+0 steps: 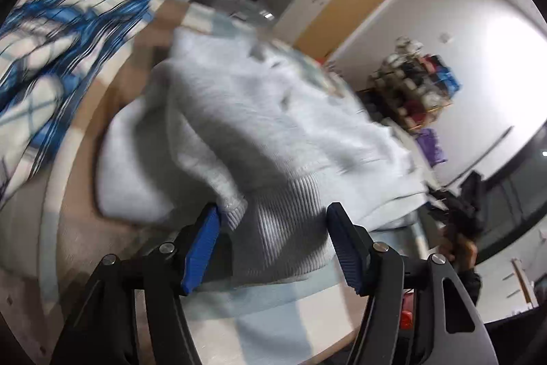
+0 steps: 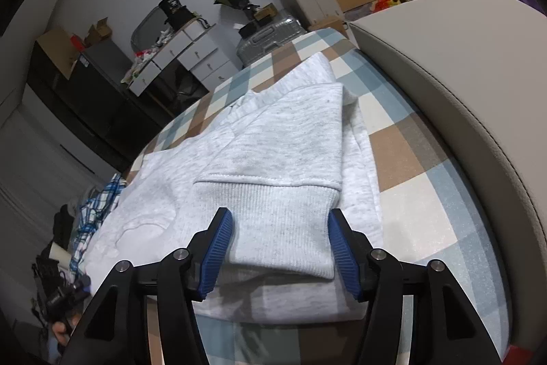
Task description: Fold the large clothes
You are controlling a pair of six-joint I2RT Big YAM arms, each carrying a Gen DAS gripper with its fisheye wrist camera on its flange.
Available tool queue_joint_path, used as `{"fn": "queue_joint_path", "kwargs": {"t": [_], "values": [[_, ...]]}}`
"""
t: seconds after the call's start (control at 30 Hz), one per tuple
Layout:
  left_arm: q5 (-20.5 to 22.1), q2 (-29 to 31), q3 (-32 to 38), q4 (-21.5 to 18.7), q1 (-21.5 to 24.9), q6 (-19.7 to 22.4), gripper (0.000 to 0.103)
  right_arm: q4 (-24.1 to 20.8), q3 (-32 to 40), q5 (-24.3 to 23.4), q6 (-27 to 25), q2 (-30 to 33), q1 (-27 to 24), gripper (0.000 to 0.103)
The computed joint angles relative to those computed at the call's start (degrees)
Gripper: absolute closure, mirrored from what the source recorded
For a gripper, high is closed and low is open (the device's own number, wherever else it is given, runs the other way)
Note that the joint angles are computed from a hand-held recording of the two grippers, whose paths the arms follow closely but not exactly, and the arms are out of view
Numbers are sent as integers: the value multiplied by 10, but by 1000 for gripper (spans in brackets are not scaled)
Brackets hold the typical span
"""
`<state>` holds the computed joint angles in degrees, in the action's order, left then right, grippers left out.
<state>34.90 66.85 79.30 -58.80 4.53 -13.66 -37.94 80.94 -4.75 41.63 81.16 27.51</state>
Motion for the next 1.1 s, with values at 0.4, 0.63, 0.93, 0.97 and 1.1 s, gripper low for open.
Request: {"fn": "queue_joint_path", "kwargs": {"t": [0.4, 0.63, 0.93, 0.97, 1.1], "values": [[-57, 23, 10, 72, -25, -48, 85, 13, 4, -4, 13, 15, -3, 48], [-37, 37, 65, 87, -15, -14, 88, 67, -1, 18, -9, -9, 4, 96], [-1, 172, 214, 91, 9, -75, 87, 47, 137, 0, 23, 58, -36, 96], [-7, 204, 246, 81, 9, -94, 85, 31, 168, 7, 34, 83, -40, 95], [-23, 304, 336, 21, 12, -167, 74, -67, 322, 34, 90, 204, -63, 46]]}}
